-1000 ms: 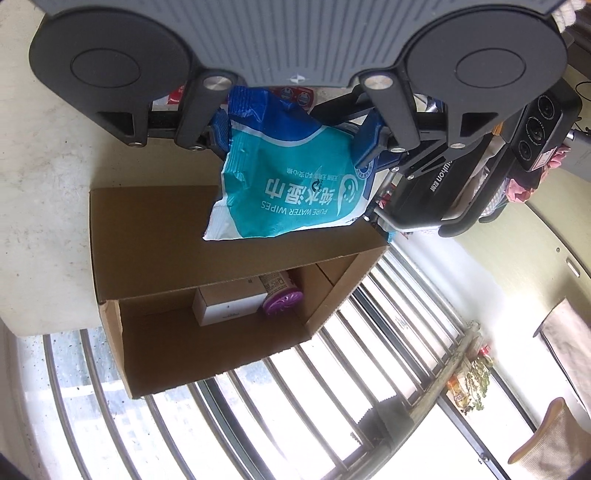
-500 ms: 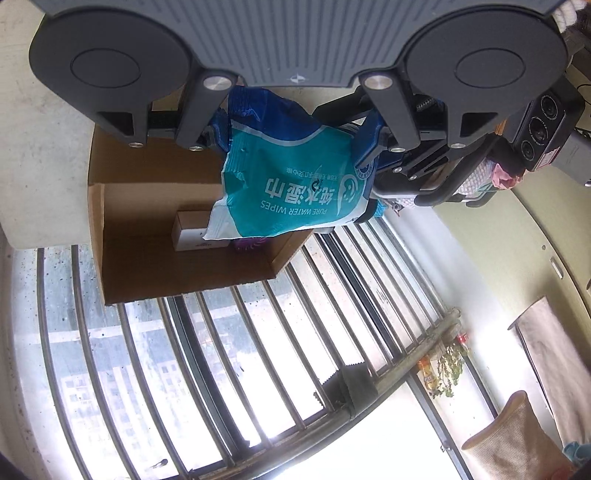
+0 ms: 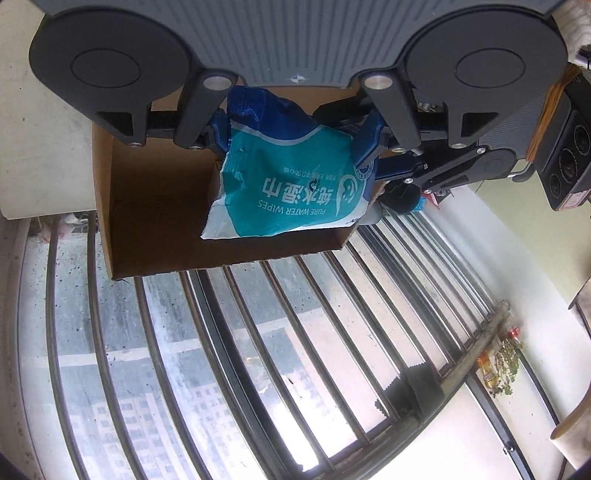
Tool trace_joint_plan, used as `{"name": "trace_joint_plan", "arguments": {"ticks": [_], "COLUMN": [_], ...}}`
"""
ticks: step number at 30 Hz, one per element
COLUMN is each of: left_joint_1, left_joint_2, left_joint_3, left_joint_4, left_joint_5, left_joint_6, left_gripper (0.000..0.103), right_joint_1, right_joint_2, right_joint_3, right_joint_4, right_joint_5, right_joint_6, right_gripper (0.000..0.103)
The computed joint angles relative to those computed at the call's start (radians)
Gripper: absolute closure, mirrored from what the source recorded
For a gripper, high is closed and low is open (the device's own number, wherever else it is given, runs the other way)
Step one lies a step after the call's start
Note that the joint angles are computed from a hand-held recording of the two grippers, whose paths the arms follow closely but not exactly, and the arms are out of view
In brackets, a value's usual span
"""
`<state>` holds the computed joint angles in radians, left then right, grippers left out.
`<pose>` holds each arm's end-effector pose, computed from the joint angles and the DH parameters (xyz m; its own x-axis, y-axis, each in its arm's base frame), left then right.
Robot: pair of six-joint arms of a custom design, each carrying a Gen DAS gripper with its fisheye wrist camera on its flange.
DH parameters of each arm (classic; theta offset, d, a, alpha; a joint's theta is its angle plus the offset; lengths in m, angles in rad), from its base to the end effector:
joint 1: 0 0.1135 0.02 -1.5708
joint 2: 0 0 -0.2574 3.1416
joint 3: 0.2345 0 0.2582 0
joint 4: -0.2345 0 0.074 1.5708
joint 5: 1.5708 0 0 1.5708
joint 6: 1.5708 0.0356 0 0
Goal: Organize objects
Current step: 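Lift the wipes pack with the right tool and lower it into the box, then open the right tool to release the wipes pack and withdraw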
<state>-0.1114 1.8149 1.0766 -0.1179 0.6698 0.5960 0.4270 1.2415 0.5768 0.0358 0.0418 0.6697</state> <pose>0.3703 -0.0637 0.1616 -0.3454 0.4814 -0.8056 0.8281 0.5602 -0.0202 0.2373 0.1063 0.1849 -0.6575 0.3822 -0.6493 0.0321 0.8752 0.4827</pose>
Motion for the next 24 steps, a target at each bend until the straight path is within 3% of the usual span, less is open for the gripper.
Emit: {"name": "trace_joint_plan", "arguments": {"ticks": [3, 9, 12, 18, 21, 24], "left_joint_1": [-0.049, -0.104, -0.122, -0.151, -0.129, -0.109], "left_joint_2": [0.102, 0.208, 0.227, 0.211, 0.233, 0.293], "left_joint_3": [0.156, 0.271, 0.29, 0.292, 0.346, 0.449], "left_joint_4": [-0.142, -0.258, -0.283, -0.287, -0.369, -0.491], "left_joint_5": [-0.109, -0.275, -0.294, -0.407, -0.396, -0.376], "left_joint_6": [0.038, 0.078, 0.109, 0.118, 0.127, 0.14], "left_gripper": [0.044, 0.046, 0.047, 0.043, 0.045, 0.046], "right_joint_1": [-0.1, -0.16, -0.127, -0.089, -0.098, -0.064], "right_joint_2": [0.137, 0.366, 0.427, 0.41, 0.379, 0.351], "right_joint_3": [0.042, 0.176, 0.232, 0.289, 0.272, 0.257], "right_joint_4": [0.04, -0.045, -0.106, -0.231, -0.224, -0.209], "right_joint_5": [-0.124, -0.242, -0.178, -0.072, -0.082, 0.006], "right_joint_6": [0.013, -0.012, -0.039, -0.119, -0.124, -0.174], "right_gripper": [0.033, 0.034, 0.034, 0.032, 0.032, 0.036]}}
